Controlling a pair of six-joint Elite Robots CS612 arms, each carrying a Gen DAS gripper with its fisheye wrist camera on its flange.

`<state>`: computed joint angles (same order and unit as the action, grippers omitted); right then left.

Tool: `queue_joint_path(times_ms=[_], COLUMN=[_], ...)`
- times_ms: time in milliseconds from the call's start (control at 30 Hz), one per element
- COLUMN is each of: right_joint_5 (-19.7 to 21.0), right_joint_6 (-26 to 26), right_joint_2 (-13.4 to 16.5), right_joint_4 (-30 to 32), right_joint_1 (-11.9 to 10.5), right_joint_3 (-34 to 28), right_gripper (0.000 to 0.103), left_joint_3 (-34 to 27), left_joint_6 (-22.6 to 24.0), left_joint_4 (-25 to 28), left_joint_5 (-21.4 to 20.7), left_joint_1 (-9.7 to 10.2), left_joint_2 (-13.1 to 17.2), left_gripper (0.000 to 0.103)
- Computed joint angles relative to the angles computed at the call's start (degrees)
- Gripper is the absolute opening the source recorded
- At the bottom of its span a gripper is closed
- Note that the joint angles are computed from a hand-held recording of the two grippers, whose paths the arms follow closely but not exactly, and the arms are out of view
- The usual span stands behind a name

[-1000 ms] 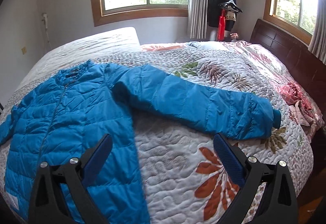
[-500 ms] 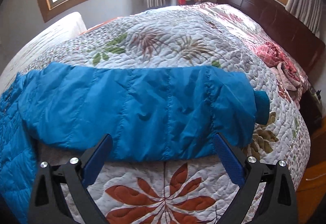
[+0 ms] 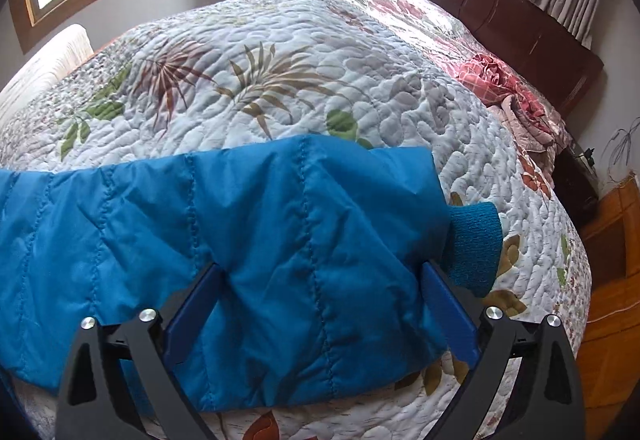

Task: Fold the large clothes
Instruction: 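Move the right tool to the jacket sleeve cuff and grasp it, then carry the sleeve cuff with the right gripper across the jacket body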

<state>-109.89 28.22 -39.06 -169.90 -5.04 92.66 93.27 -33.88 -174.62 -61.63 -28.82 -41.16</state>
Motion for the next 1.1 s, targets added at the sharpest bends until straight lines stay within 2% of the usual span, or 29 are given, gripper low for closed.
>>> queue_joint_path(times_ms=[33,67,100,167,200,400,567,833,1000,1100], right_joint_5=[-0.36,-0.50,1.08,7.08,10.41,20.10,24.81,30.80,35.94,39.12], right_joint_6=[0.19,0.50,0.82,1.30,1.88,1.80,-2.16,-10.78,-16.32,-19.50], right_joint_2=[-0.16,-0.40,-0.81,-1.52,-1.86,-2.64,-3.09,-1.75,0.53,2.43], right_joint_4=[-0.60,-1.06,-2.49,-6.80,-8.64,-18.54,-21.90,-19.47,-14.15,-9.59], right_joint_1=[0.08,0.05,-0.30,-1.55,-2.17,-2.41,-0.03,5.59,9.59,11.87], right_joint_3=[0.24,0.50,1.19,2.77,3.50,5.45,3.98,-3.90,-11.88,-16.89], right_gripper=[0.078,0.055,0.045,0.007,0.003,0.002,0.001,0.001,0.001,0.001], left_joint_3=[-0.20,-0.42,-0.59,-0.92,-1.07,-1.66,-2.65,-5.13,-6.34,-6.65], left_joint_6=[0.31,0.59,0.78,1.20,1.30,1.52,2.89,-0.53,0.55,-0.62], left_joint_4=[-0.10,-0.14,-0.21,-0.30,-0.17,0.72,1.75,4.98,6.22,7.04], left_joint_5=[-0.10,-0.23,-0.35,-0.78,-0.96,-2.85,-4.06,-5.74,-6.09,-8.74], left_joint_1=[0.07,0.16,0.24,0.42,0.50,1.35,2.46,5.69,6.95,8.52], left_joint_2=[0.15,0.31,0.44,0.72,0.83,1.09,1.30,1.99,2.26,2.13], left_gripper=[0.100,0.100,0.100,0.100,0.100,0.100,0.100,0.100,0.100,0.100])
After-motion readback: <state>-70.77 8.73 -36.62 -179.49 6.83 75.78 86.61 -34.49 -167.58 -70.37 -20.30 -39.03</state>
